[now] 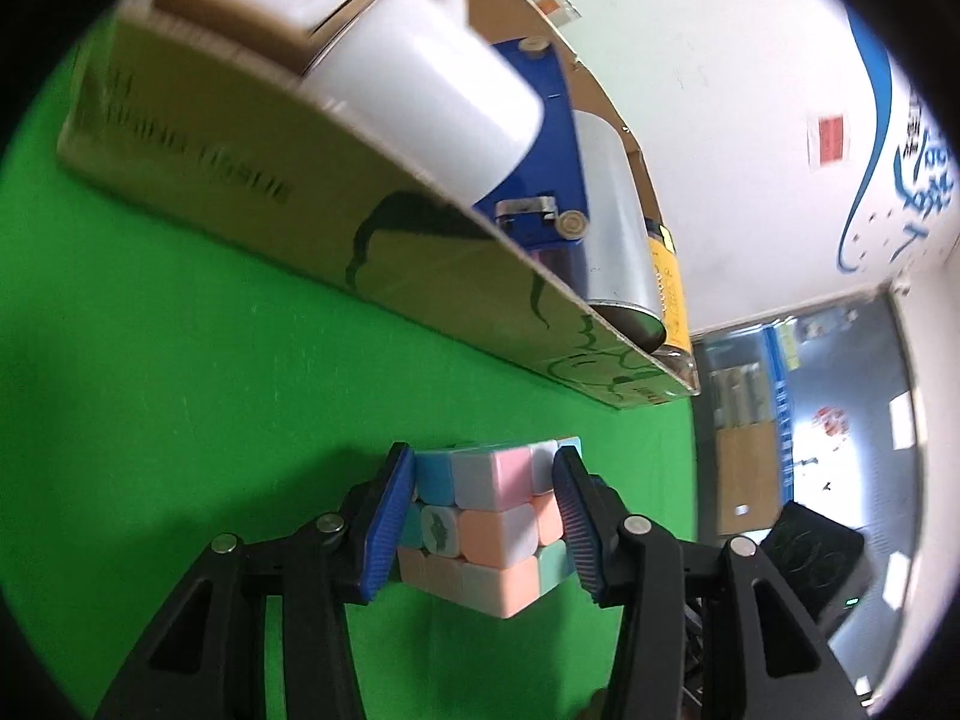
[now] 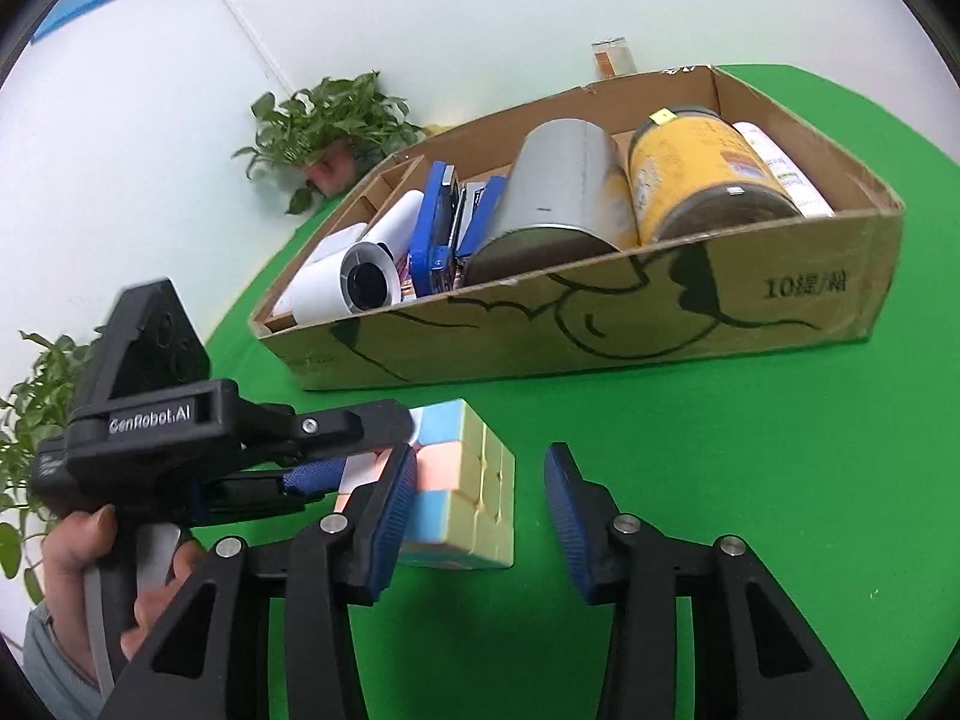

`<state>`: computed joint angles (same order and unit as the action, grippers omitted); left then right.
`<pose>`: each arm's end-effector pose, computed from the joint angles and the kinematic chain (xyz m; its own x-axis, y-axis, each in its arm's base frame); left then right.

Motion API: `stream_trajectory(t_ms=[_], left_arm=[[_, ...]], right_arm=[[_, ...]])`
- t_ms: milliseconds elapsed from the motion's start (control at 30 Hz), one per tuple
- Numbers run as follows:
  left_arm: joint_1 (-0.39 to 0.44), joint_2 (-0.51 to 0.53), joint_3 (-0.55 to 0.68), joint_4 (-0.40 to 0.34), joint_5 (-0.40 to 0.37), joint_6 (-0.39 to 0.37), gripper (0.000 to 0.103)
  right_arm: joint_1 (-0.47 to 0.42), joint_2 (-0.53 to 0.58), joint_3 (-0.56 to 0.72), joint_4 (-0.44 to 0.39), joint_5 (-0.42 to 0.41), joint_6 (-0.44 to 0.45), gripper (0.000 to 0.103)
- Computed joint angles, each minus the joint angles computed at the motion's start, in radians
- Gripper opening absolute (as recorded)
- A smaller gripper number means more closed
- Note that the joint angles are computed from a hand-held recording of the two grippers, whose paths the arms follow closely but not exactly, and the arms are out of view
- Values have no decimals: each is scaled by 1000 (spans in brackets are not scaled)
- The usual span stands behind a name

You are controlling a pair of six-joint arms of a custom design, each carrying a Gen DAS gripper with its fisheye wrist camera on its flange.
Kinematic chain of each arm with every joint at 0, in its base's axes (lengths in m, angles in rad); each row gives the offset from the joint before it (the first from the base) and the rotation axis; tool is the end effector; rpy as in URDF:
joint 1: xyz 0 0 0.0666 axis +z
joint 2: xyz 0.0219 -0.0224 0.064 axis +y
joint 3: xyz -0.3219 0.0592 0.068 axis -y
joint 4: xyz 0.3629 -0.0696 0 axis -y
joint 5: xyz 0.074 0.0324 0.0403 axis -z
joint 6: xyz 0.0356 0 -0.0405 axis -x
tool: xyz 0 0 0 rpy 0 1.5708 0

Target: Organize rigid objects

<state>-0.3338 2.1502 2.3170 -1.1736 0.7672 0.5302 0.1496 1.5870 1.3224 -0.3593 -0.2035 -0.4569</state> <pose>0.6210 -0.2419 0.3387 -0.9854 -0.0436 -0.1645 0.1021 0.6219 -0.7764 0.5266 0.0863 0.2927 -0.6544 0.3383 -0.6763 -0.0217 0.8856 0.4640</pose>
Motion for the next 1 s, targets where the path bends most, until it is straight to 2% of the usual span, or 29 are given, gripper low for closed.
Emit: stream_trajectory(t_ms=[67, 133, 200, 267, 300, 333, 367, 433, 533, 567, 633, 767, 1000], left_arm=[[3, -21, -55, 55, 24, 41, 49], [7, -27, -78, 77, 35, 64, 51], [1, -43, -88, 68, -1, 34, 50], [-1, -66, -105, 63, -18, 13, 48], [-1, -83, -124, 68, -15, 9, 48], [0, -95, -135, 64, -15, -3, 48], [-1, -102, -139, 58, -22, -10, 53], [-9, -115, -151, 55, -32, -19, 59], [-19, -91, -127, 45, -34, -14, 59], [-21, -83, -120, 48, -37, -3, 57], [-28, -68, -104, 37, -44, -4, 58], [-28, -87, -133, 55, -62, -24, 56], [-37, -147, -162, 84, -114, -49, 53]], right_arm=[[0, -8, -16, 18, 5, -6, 42], [9, -3, -9, 16, 19, 1, 42], [7, -2, -1, 4, 10, 6, 44], [-1, -9, -8, 11, -40, 7, 46], [-6, -22, -24, 25, -57, 16, 55], [-5, -32, -34, 35, -66, 33, 66], [-2, -38, -38, 33, -73, 56, 69], [4, -38, -32, 13, -113, 109, 70], [14, -14, 0, -23, -127, 168, 70], [16, 11, 30, -59, -138, 190, 70], [24, 49, 66, -92, -118, 221, 68], [54, 73, 80, -84, -36, 261, 66], [87, 19, 33, -40, 43, 254, 63]])
